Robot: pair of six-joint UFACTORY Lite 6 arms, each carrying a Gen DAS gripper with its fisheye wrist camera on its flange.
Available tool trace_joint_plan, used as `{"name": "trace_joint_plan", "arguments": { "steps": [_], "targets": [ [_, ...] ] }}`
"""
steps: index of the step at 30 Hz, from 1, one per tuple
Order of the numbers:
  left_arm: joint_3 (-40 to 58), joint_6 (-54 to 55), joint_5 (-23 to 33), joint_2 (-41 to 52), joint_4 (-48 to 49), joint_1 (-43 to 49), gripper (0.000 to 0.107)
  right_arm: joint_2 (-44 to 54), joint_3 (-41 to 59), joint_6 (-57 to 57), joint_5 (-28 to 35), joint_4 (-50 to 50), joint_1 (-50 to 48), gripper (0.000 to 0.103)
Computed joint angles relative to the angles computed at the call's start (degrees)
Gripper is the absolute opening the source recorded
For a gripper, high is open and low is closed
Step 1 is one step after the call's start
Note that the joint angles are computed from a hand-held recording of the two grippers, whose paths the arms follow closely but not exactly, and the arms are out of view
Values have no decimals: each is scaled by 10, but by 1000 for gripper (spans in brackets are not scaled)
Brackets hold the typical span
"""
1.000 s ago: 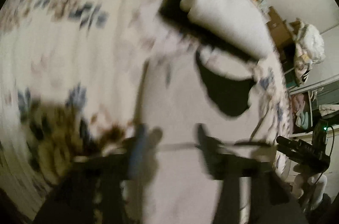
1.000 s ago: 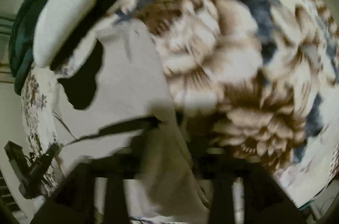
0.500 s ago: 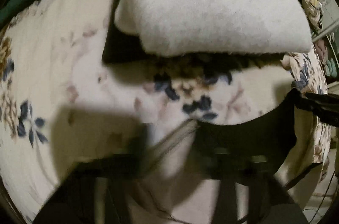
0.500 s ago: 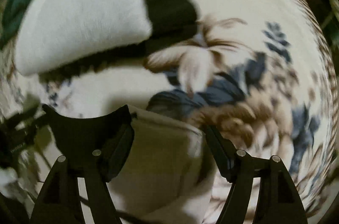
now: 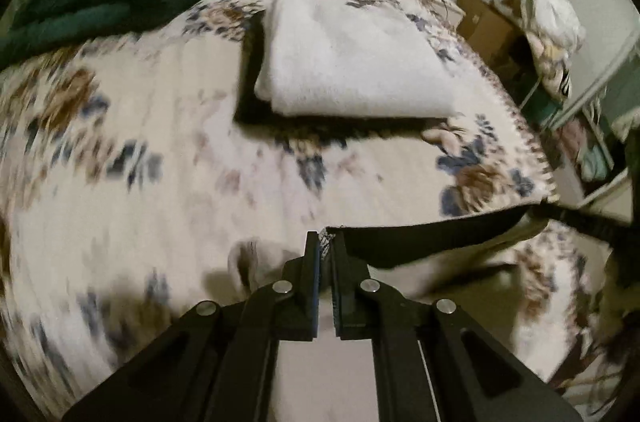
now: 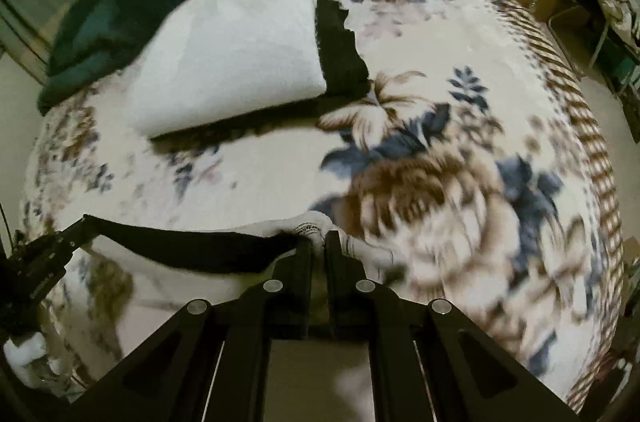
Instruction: Fold small clothes
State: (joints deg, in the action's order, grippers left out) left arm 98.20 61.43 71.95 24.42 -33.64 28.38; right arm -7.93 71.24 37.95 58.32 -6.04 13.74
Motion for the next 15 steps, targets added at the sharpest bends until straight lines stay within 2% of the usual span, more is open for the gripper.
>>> {"name": "trace_joint_plan", "arguments": {
  "steps": [2, 5, 9, 12, 15],
  "targets": [
    [-65, 11, 29, -55, -1, 48, 3, -85, -57, 67, 35, -18, 60, 6],
    [-164, 36, 42, -122, 27, 106, 3, -202, -143, 178, 95, -45, 175, 6],
    [-271, 70, 27, -167, 82, 169, 3, -309, -246, 345, 153, -44, 354, 6],
    [-335, 118, 0, -195, 104, 208, 6, -349, -306, 432, 155, -27, 453, 7],
    [-331, 125, 28, -178, 117, 248, 8, -374, -341, 441, 148, 1, 477, 8]
  ]
}}
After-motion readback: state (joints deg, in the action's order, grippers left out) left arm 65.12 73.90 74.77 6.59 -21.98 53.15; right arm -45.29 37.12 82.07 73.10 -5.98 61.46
